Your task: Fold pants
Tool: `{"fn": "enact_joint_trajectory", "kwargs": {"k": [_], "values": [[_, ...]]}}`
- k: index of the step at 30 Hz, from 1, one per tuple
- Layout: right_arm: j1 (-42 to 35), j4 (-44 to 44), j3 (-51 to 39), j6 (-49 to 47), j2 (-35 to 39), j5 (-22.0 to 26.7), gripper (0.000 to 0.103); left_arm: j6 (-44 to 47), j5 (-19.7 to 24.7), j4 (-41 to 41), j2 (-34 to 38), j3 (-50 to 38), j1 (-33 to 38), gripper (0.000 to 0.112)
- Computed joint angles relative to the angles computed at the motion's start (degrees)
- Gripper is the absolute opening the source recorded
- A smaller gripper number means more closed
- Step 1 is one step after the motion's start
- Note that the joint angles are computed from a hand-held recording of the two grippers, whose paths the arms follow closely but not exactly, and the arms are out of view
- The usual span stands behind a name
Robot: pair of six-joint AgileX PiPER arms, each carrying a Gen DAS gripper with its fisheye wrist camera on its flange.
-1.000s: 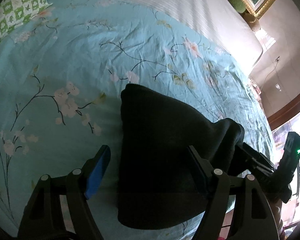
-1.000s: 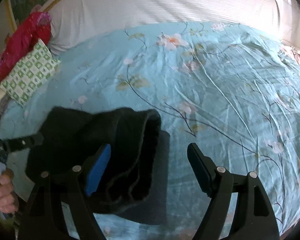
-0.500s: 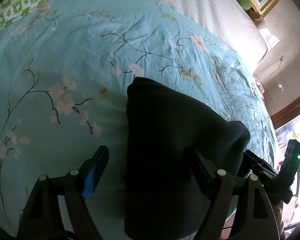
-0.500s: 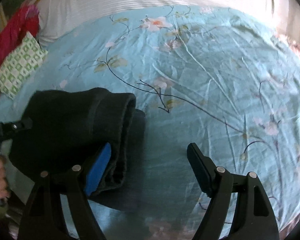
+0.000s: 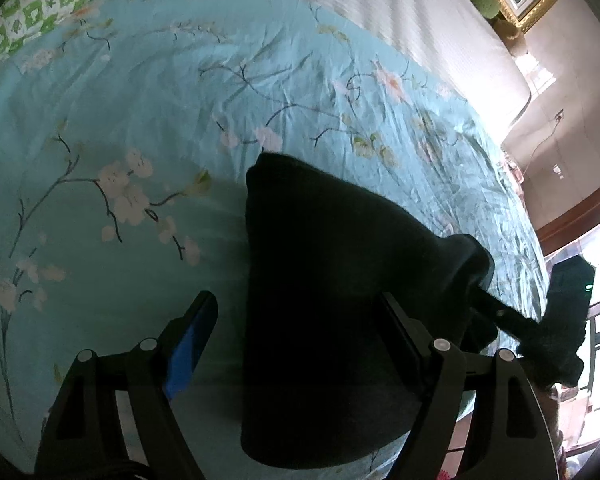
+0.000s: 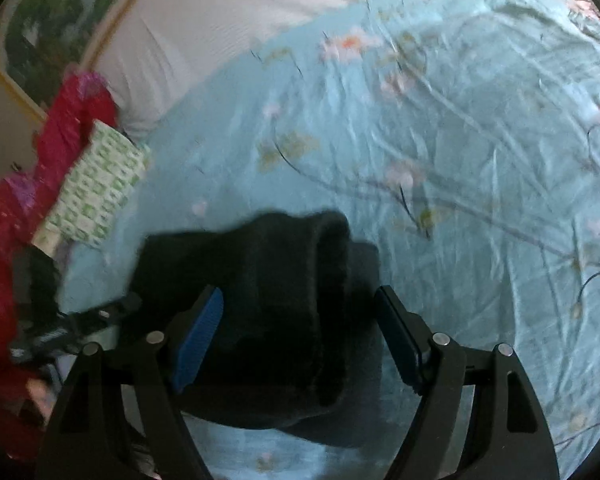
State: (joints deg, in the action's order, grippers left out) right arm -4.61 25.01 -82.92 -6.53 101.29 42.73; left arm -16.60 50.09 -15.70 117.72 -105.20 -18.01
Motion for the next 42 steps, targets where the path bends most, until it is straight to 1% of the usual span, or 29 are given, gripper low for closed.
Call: {"fn": "enact_joint_trajectory", "kwargs": {"k": [1,3,6,10,16,18,19,20,21,22,23,26,29,32,35,37,41,42], "values": [[-0.5,1.7,0.8,-1.7,0.5,0.1,0.077,0.0,0.2,0.1,0.3,-0.1,0.0,0.082],[-1.5,4.5,2.5,-5.5,0.3,0.0,0.070,0.8,0.1,-0.7,0.7,0.0,0.1,0.084],[-3.1,7.3,3.1,-9.6,0.1,1.7,0.064,1.1,0.0,-0.9,1.4,-0.2,0.2,0.086],[-4.8,10.3,2.9,-12.8,0.7,3.3,0.060,2.3,-0.3,-1.8,2.5,-0.4,0.5,0.086],[-6.7,16.2,4.1,-17.6,0.9,3.9,0.060,6.7,-1.6,-7.1,3.4,0.3,2.0,0.074],[-7.0,17.2,4.3,-18.3,1.0,4.2,0.060,9.2,-2.0,-10.3,3.3,1.2,2.7,0.065],[-7.0,17.3,4.2,-18.4,1.0,4.3,0.060,10.9,-2.0,-12.8,3.3,1.6,3.2,0.054],[-7.0,17.3,4.2,-18.3,1.0,4.4,0.060,11.5,-2.2,-14.1,3.1,2.3,3.4,0.053],[-7.0,17.6,4.4,-18.5,0.9,4.3,0.060,11.1,-2.9,-13.8,2.6,2.9,3.2,0.052],[-7.0,18.3,4.6,-19.2,0.7,4.2,0.060,10.9,-3.5,-13.1,2.2,3.4,2.8,0.049],[-7.0,19.2,4.8,-20.0,0.6,4.2,0.057,10.6,-4.1,-12.7,1.7,4.0,2.5,0.045],[-6.7,20.6,5.3,-21.4,-0.2,4.1,0.051,9.6,-5.2,-11.4,0.3,4.8,1.8,0.037],[-6.2,21.1,4.8,-21.7,-0.9,4.2,0.045,8.8,-5.3,-11.1,-1.3,5.2,1.7,0.034],[-5.4,21.2,3.3,-21.7,-1.2,4.4,0.043,9.3,-5.4,-10.9,-3.3,5.1,2.0,0.033],[-4.4,21.8,-0.1,-21.6,0.2,5.4,0.042,6.2,-5.0,-6.6,-4.2,3.3,2.0,0.033],[-3.2,21.8,-3.3,-20.8,2.1,5.9,0.042,5.2,-4.7,-4.9,-4.2,2.0,2.6,0.033],[-0.3,19.5,-10.8,-18.1,6.8,6.4,0.042,3.3,-1.6,-2.9,-1.7,-3.8,4.8,0.033],[0.0,19.2,-12.8,-17.6,8.1,7.0,0.042,3.7,-1.4,-3.1,-1.6,-4.0,5.6,0.033]]}}
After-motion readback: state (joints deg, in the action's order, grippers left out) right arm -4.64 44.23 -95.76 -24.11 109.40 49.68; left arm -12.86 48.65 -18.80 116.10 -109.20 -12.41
